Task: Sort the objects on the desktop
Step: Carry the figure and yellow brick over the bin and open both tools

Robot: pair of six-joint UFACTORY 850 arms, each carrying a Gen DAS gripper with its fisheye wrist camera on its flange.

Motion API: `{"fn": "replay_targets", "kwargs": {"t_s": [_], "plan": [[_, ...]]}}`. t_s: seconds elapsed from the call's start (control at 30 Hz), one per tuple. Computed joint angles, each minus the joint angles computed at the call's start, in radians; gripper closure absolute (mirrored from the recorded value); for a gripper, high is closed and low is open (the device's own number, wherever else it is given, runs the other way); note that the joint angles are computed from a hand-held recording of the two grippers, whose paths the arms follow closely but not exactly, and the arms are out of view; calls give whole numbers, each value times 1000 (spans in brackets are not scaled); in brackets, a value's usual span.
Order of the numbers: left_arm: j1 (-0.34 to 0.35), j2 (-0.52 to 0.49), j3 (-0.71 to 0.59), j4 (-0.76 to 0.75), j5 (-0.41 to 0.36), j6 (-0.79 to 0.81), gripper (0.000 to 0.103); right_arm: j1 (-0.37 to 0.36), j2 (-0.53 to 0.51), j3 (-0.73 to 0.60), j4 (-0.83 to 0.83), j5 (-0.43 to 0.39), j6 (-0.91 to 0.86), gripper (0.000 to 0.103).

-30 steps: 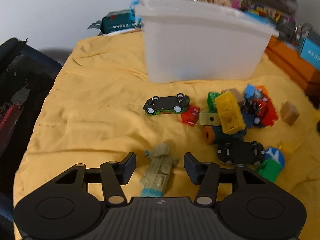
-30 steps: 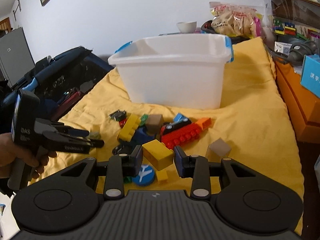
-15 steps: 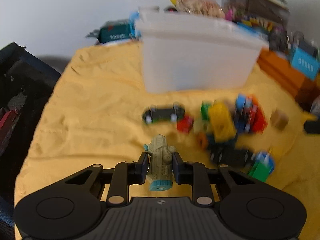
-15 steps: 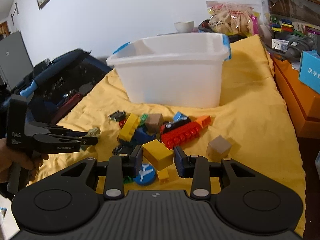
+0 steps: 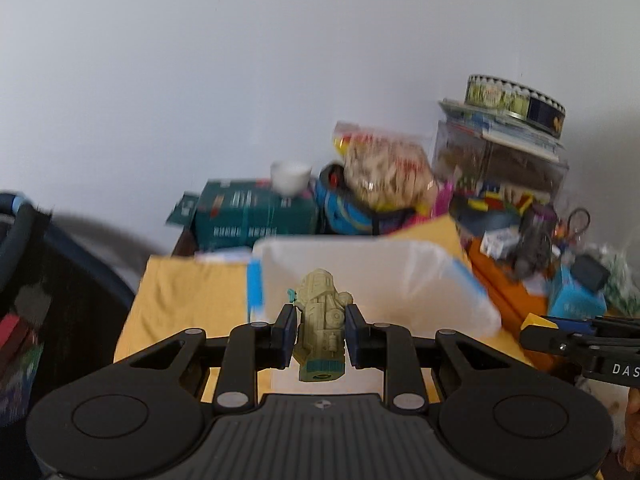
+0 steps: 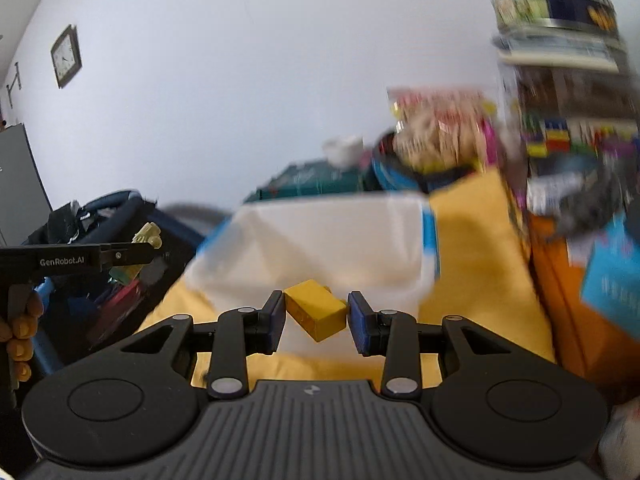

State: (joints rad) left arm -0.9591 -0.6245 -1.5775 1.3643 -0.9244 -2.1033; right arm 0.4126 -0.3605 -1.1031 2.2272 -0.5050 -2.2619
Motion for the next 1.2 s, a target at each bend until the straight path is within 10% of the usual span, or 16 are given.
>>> {"fn": "replay_targets", "kwargs": {"t_s": [0.43,0.53,0.63,1.2], "plan": [[103,-126,-218,-94,43,202,74,20,-177,-290,-160,129,145,65],[120,-150,-252,-147,59,246,53,32,-219,-352,-253,172,240,63],[120,-184,-294,-169,2,289,29,40,-250,-393,-389,204,375,23],[-97,-32,110,-153,77,-58,29,-39,-35,108,69,129,-218,27]]}}
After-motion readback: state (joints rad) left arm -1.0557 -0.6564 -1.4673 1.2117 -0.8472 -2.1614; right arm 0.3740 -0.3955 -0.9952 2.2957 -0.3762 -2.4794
